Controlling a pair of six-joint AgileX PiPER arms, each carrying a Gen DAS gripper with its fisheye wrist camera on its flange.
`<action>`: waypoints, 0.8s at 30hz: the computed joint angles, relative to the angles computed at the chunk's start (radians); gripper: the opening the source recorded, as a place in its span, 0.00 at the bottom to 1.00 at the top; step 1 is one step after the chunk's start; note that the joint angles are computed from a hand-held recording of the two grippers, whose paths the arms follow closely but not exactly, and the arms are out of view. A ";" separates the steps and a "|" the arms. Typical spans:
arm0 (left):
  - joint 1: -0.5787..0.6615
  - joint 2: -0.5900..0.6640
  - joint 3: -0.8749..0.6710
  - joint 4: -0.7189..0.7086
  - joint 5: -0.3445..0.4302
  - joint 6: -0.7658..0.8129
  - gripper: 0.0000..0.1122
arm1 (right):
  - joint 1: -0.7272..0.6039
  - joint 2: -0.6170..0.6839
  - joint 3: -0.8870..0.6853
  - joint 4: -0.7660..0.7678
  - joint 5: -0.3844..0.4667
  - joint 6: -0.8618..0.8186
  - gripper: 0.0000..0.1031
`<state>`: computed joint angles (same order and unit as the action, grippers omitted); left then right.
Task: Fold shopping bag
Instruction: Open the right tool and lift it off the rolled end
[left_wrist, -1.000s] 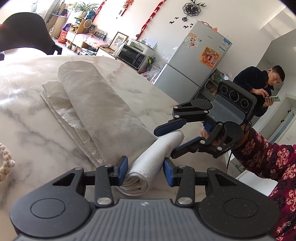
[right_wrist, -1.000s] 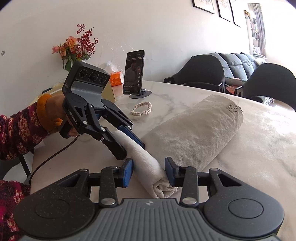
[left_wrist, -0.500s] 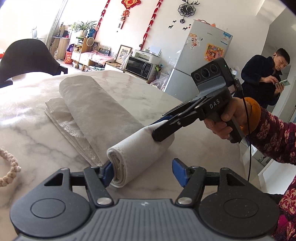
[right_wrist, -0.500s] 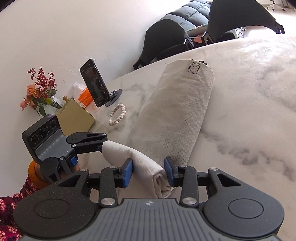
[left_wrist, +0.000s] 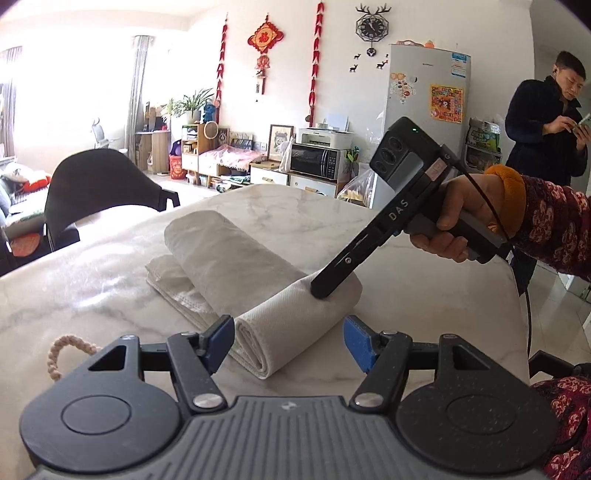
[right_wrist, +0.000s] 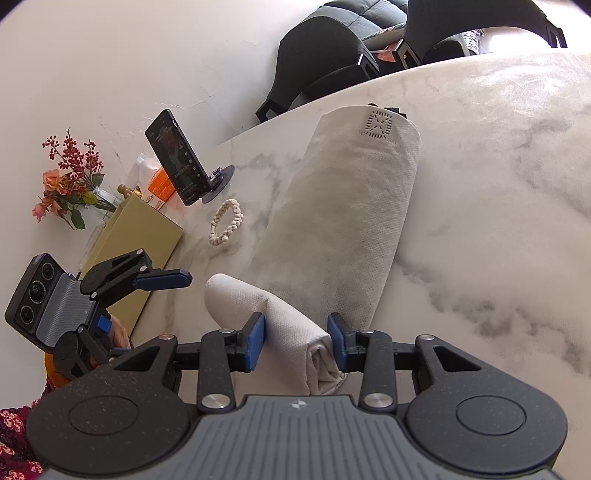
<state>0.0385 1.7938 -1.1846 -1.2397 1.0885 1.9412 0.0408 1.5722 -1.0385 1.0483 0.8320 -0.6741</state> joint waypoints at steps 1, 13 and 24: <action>-0.017 -0.011 0.005 0.011 -0.007 0.029 0.59 | 0.000 0.003 -0.008 -0.010 0.005 0.012 0.38; -0.184 -0.028 0.016 0.191 -0.186 -0.061 0.55 | -0.003 0.016 -0.035 -0.032 0.026 0.025 0.39; -0.189 0.002 -0.072 0.339 -0.140 -0.200 0.56 | 0.184 -0.257 0.239 -0.071 -0.439 -0.238 0.45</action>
<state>-0.1506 1.7958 -1.2562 -0.9012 0.9482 1.7414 0.2248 1.3154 -0.7999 0.9769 0.3931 -0.9120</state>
